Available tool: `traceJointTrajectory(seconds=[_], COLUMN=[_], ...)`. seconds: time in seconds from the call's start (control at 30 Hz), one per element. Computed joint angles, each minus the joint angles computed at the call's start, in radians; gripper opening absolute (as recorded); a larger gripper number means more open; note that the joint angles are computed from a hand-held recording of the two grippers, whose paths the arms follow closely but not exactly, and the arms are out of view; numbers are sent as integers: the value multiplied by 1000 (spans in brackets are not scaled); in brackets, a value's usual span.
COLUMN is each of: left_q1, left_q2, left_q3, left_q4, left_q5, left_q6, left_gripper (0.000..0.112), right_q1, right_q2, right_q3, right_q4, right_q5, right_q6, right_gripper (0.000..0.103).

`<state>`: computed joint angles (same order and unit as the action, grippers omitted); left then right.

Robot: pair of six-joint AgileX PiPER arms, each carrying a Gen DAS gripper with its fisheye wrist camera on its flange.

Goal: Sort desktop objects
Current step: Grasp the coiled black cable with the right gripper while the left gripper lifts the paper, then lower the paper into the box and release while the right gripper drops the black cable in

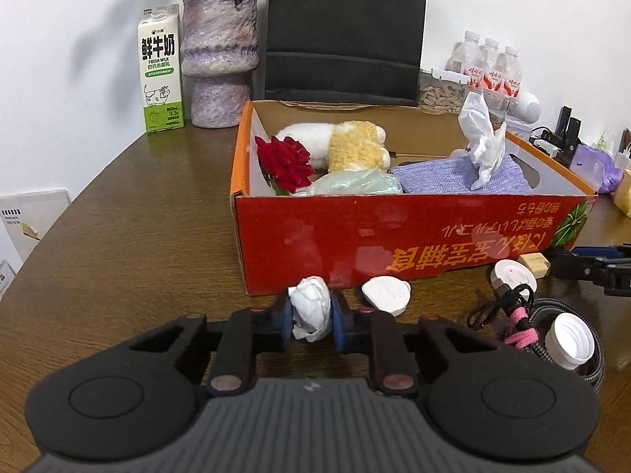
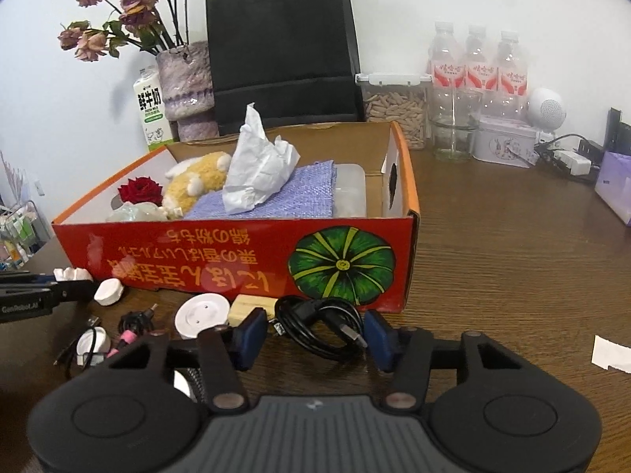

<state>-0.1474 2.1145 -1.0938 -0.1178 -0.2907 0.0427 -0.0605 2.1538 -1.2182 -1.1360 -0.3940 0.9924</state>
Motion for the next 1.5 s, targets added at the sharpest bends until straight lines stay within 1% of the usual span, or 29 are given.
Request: traceJointTrajectory(seconds=[0.03,0.17,0.33,0.47,0.57,0.67,0.73,0.77,0.83,1.0,1.1,1.17,1.33,1.43,1.5], left_q1=[1,2,0,-6,-15,-35,-42,-46,-56,-81,-97,-105,-111,-118,-115], left_q2=[-1,-6,-28,-61,-96,-145,-176,-189,-214,-245,-243,-238,-190,-139,-102], left_q3=[2,11,47,97,149,215,244,251,252,195,141,111,13,-51,-96], left_q4=[6,9,-7,-14,-17,-16,8,12,11,-37,-83,-97,-121,-201,-223], left_q5=[-2,-11,-54,-106,-160,-233,-263,-273,-281,-257,-238,-227,-200,-186,-165], left_q6=[-6,-15,-2,1,-6,-14,-37,-41,-32,42,92,104,91,149,171], left_gripper=[20,20,19,19,19,19,19,19,19,19,19,19,19,19,19], right_q1=[-1,0,0,4,6,6,9,10,13,46,61,78,113,136,150], right_q2=[-2,-15,-38,-62,-84,-119,-144,-155,-174,-210,-205,-194,-130,-73,-34], right_q3=[4,36,83,125,164,223,257,266,261,206,139,94,-31,-109,-161], right_q4=[2,68,153,218,260,321,355,359,324,299,235,235,207,191,163], right_q5=[-7,-26,-61,-88,-120,-179,-219,-233,-242,-217,-198,-173,-109,-58,-24], right_q6=[-3,-77,-162,-231,-275,-343,-384,-390,-351,-315,-225,-206,-116,-82,-49], right_gripper=[48,48,48,48,48,48,48,48,48,48,48,48,48,48,48])
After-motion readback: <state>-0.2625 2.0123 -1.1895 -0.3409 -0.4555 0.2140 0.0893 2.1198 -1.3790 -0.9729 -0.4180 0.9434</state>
